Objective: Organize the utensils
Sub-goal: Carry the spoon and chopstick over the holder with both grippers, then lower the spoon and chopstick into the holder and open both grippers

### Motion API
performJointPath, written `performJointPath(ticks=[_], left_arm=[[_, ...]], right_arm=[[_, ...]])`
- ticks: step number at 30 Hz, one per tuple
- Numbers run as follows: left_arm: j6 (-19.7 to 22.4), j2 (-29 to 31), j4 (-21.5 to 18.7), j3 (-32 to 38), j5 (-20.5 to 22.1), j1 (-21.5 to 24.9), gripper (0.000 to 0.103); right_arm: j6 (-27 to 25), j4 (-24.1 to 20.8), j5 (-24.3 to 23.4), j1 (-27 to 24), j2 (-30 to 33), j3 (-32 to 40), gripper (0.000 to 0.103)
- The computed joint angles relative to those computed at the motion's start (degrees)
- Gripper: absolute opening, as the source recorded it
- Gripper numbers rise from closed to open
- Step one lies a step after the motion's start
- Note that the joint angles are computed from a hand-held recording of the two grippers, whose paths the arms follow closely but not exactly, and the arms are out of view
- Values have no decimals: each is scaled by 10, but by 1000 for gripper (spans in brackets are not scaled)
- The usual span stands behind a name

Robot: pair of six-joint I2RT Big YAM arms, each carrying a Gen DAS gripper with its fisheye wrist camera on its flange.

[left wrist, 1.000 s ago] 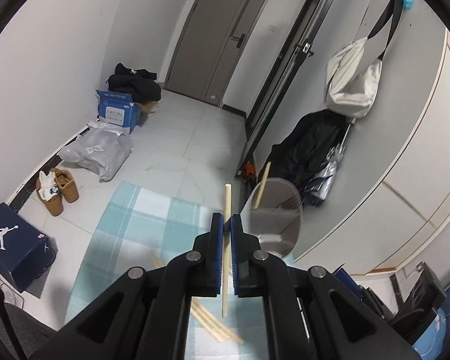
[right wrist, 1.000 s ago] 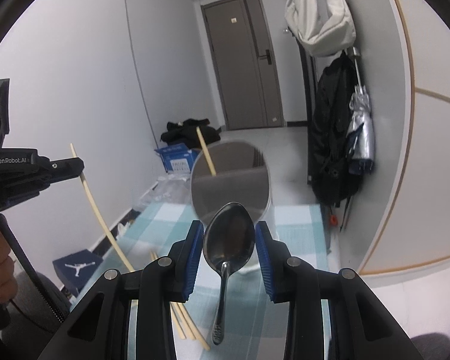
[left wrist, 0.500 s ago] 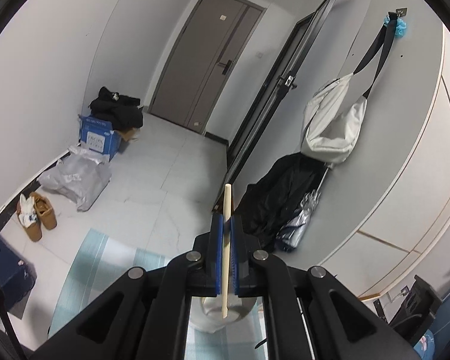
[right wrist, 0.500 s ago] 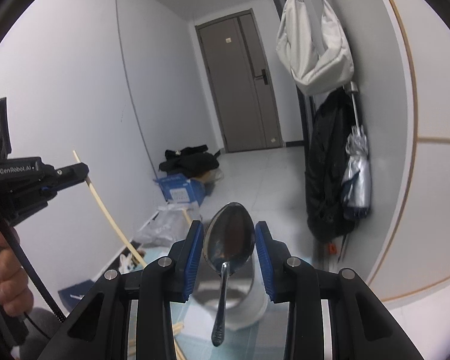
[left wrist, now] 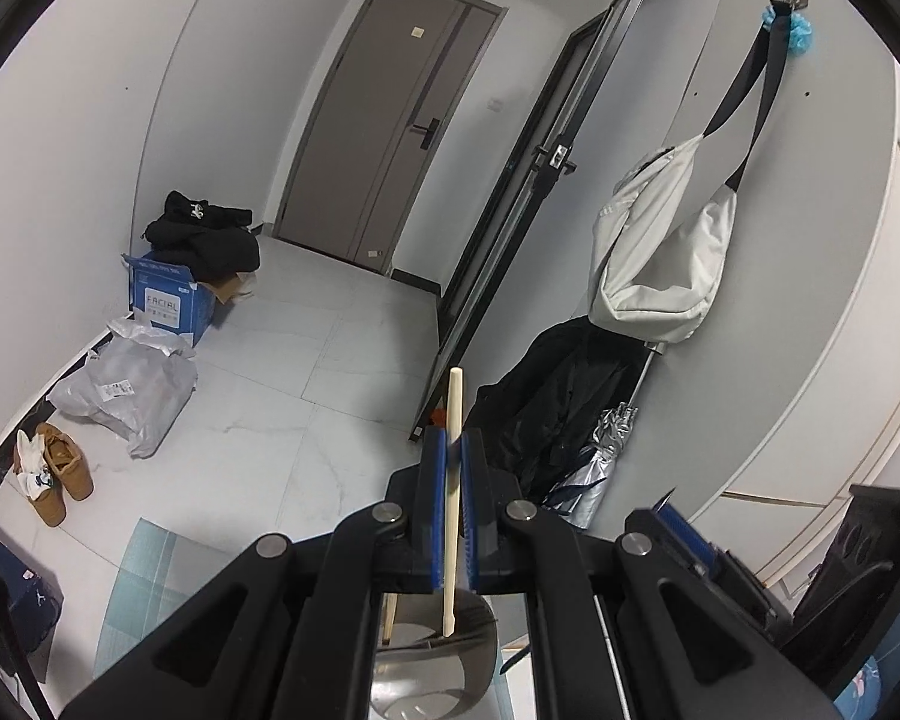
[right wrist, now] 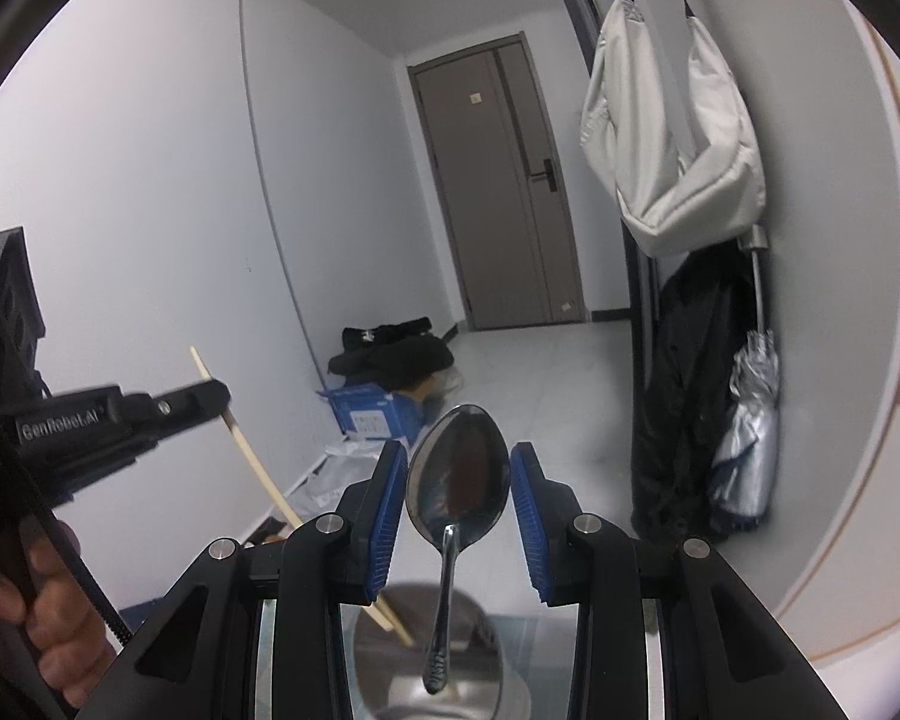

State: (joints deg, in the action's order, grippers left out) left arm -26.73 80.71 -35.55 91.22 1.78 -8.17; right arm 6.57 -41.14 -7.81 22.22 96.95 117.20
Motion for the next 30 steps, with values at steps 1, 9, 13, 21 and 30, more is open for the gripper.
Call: performJointPath(ticks=[1, 9, 13, 21, 30], left_arm=[[2, 4, -2, 5, 1, 1, 2], [24, 33, -28, 39, -10, -9, 2], [32, 40, -36, 41, -15, -12, 2], [82, 58, -47, 49, -22, -19, 2], [109, 63, -54, 45, -21, -21, 2]], right_arm=[[1, -1, -2, -1, 5, 8, 34], [29, 2, -14, -12, 50, 63, 34], [46, 24, -16, -16, 51, 41, 34], [65, 57, -17, -20, 54, 2, 34], [63, 82, -24, -16, 60, -16, 34]])
